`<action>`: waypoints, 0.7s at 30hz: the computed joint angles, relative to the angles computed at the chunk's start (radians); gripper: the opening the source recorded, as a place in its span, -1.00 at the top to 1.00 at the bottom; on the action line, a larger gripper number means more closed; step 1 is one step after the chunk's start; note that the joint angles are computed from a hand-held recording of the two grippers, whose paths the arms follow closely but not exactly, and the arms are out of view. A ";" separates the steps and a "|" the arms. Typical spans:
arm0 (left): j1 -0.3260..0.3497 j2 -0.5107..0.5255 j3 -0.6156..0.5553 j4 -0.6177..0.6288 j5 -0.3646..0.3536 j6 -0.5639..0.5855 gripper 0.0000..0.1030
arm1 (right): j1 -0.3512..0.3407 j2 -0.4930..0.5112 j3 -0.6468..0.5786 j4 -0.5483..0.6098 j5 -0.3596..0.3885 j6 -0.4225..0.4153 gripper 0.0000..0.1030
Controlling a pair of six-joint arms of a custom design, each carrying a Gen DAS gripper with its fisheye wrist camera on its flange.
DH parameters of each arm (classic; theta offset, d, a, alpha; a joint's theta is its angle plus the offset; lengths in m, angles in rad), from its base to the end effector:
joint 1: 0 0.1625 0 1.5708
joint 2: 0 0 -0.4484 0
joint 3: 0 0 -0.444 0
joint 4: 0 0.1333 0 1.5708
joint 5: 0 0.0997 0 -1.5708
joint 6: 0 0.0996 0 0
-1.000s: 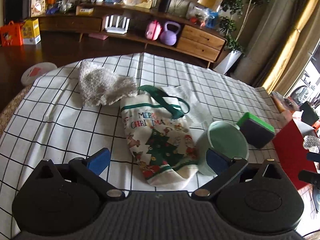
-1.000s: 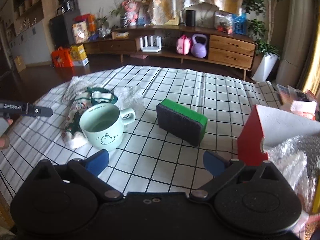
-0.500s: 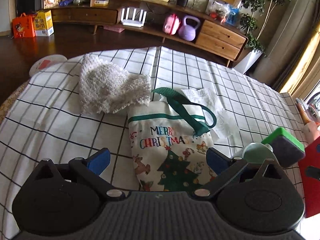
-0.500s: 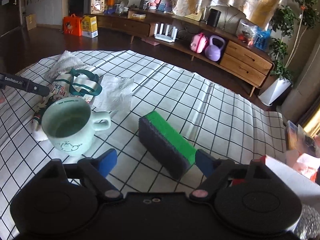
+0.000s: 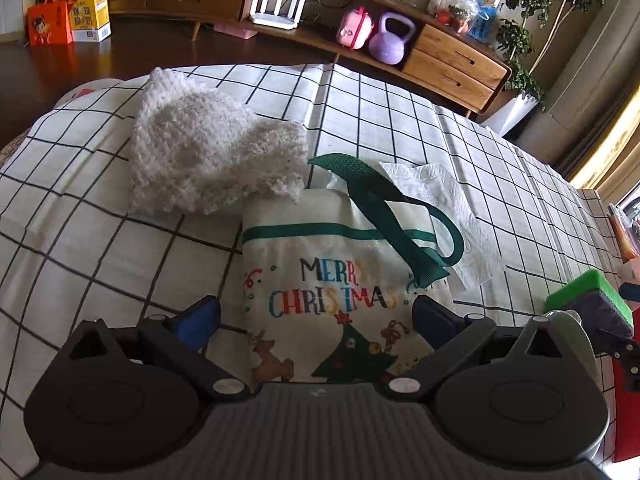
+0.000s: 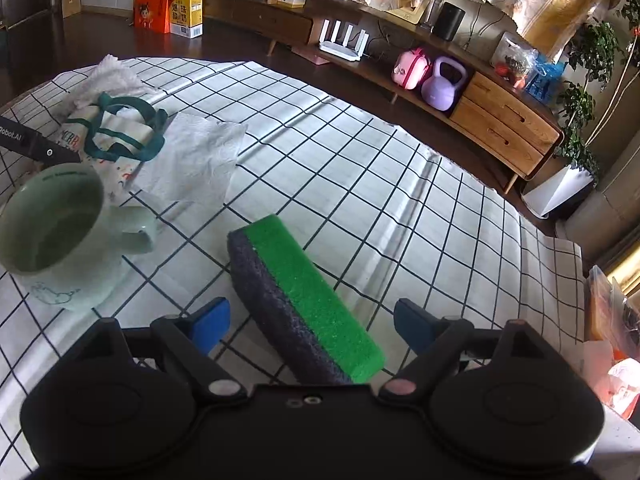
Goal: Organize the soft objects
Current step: 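Grasp the green-and-black scrub sponge with the right gripper while the left gripper grasps the Christmas tote bag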
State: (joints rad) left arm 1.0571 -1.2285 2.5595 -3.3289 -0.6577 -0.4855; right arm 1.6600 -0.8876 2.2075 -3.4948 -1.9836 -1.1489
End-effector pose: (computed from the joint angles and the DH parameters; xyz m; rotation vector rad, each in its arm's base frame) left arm 0.0020 -0.4282 0.1395 -0.2166 2.3469 -0.9976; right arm 0.1399 -0.5168 0.0617 1.2972 -2.0974 0.4012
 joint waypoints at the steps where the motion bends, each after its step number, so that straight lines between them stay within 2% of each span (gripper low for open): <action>1: 0.002 0.009 -0.001 -0.021 -0.004 0.013 -0.99 | -0.002 0.007 -0.004 -0.007 0.000 -0.001 -0.72; 4: 0.005 0.029 -0.004 -0.066 -0.021 0.036 -0.98 | -0.010 0.020 -0.016 -0.003 -0.002 0.002 -0.68; 7: -0.006 0.047 -0.003 -0.087 -0.011 0.051 -0.84 | -0.012 0.033 -0.020 -0.011 -0.014 -0.006 -0.50; 10: -0.019 0.054 -0.001 -0.088 0.015 0.043 -0.55 | -0.009 0.052 -0.022 -0.039 -0.040 -0.023 -0.31; 12: -0.023 0.048 0.002 -0.080 0.030 0.023 -0.37 | -0.010 0.053 -0.016 -0.049 -0.035 -0.026 -0.26; 16: -0.030 0.039 0.001 -0.031 0.074 -0.008 0.20 | -0.008 0.050 0.002 -0.077 -0.024 -0.032 0.07; 19: -0.033 0.033 0.011 -0.058 0.073 -0.007 0.37 | -0.006 0.038 0.021 -0.079 -0.007 -0.023 0.42; 21: -0.046 0.037 0.020 -0.086 0.089 0.006 0.45 | -0.001 0.035 0.030 -0.085 -0.005 -0.014 0.42</action>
State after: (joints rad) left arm 1.0113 -1.1913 2.5796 -3.4151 -0.5688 -0.4798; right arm 1.6589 -0.8528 2.2376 -3.5796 -1.9890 -1.1633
